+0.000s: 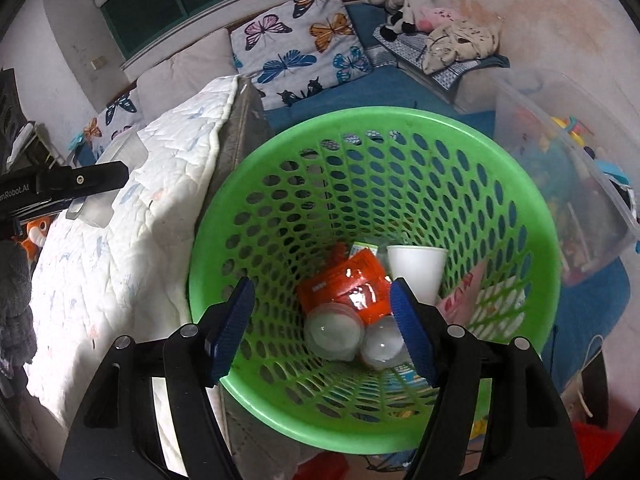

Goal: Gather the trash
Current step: 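Carry the round tub over the green basket and open the right gripper, then lower the clear tray into the green basket and open the left gripper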

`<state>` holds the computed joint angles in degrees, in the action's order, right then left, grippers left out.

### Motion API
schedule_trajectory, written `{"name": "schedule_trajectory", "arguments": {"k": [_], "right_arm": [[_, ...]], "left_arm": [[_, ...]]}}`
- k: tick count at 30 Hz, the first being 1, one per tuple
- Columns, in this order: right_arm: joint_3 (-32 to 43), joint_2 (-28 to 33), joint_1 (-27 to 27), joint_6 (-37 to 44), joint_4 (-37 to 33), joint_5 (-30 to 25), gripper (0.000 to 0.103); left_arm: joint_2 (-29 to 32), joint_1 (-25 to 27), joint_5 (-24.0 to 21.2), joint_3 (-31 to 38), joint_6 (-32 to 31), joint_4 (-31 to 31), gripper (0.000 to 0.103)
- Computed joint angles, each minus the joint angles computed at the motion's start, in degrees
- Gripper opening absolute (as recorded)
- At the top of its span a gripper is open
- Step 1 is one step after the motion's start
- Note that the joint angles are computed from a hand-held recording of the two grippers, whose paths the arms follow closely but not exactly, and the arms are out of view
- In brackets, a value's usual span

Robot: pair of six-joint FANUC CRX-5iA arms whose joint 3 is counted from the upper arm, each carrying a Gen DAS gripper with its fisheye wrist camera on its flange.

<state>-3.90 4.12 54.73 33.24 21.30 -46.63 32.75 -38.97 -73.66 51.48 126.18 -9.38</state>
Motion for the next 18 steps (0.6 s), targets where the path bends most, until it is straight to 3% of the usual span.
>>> {"name": "schedule_trajectory", "arguments": {"k": [18], "right_arm": [[-8.1, -7.6, -0.1, -5.1, 1.9, 0.5, 0.081]], "left_arm": [[11.0, -1.9, -3.9, 13.8, -2.1, 5.9, 0.056]]}}
